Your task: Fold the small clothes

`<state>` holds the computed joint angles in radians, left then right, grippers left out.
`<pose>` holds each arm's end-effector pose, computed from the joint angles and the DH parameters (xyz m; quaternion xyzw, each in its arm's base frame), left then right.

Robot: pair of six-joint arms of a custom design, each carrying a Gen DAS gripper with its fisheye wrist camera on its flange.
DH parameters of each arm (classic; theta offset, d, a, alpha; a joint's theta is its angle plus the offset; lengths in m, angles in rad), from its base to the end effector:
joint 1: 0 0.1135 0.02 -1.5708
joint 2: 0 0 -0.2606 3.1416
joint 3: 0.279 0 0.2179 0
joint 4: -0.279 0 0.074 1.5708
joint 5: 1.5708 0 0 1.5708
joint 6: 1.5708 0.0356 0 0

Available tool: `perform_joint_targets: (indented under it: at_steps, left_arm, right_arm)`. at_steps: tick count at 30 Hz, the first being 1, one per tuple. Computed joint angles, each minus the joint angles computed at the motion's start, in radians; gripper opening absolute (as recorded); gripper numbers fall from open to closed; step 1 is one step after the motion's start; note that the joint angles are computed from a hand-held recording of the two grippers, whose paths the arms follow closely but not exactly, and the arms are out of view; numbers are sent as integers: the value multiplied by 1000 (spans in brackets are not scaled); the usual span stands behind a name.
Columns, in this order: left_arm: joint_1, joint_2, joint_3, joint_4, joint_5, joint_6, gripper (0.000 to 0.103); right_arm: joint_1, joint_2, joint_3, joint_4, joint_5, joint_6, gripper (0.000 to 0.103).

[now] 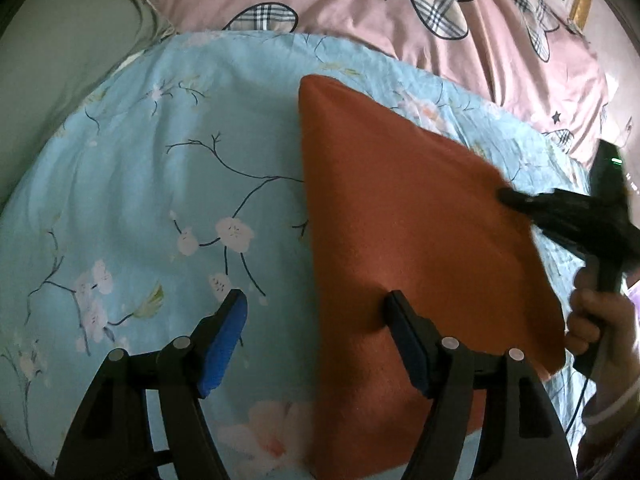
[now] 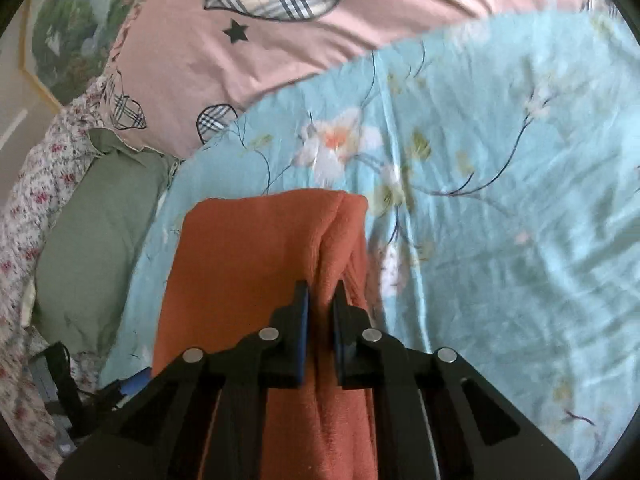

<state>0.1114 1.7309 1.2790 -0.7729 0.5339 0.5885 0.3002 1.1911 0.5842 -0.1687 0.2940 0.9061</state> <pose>0.3118 0.0166 0.2348 0.2687 0.9125 -0.1872 0.2451 0.2007 0.0513 0.2097 0.3262 0.8536 0.1061 0.3920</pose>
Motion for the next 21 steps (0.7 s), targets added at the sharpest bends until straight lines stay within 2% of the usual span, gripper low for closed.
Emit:
perform_joint_targets:
  at_steps: [1, 3, 4, 7, 8, 9, 13, 14, 16, 18, 21]
  left_arm:
    - [-1, 7, 0, 3, -2, 3, 73]
    - [-11, 13, -16, 20, -13, 6, 74]
    - [-16, 16, -21, 25, -18, 6, 74]
    - [-29, 18, -37, 44, -30, 4, 77]
    - [-31, 17, -41, 56, -39, 1, 80]
    - [-30, 18, -40, 61, -45, -1, 83]
    - [-11, 24, -14, 21, -35, -8, 83]
    - [-5, 4, -29, 24, -36, -4, 83]
    - [6, -41, -58, 29, -45, 13, 83]
    - [23, -86, -87, 23, -47, 40, 82]
    - [70, -165, -140, 6, -40, 95, 83]
  right_arm:
    - [1, 45, 11, -15, 10, -3, 11]
    - [-33, 129, -11, 36, -39, -6, 12]
    - [-57, 146, -28, 65, -68, -7, 12]
    - [-64, 123, -37, 63, -66, 5, 18]
    - [-61, 109, -29, 44, -56, 4, 22]
    - [-32, 64, -4, -33, -25, 29, 25]
    - [104, -59, 24, -162, 84, 109, 26]
    - [161, -84, 34, -199, 125, 145, 30]
    - [322, -122, 52, -279, 234, 240, 53]
    - [496, -106, 91, -372, 348, 353, 68]
    - [700, -11, 174, -517, 454, 515, 79]
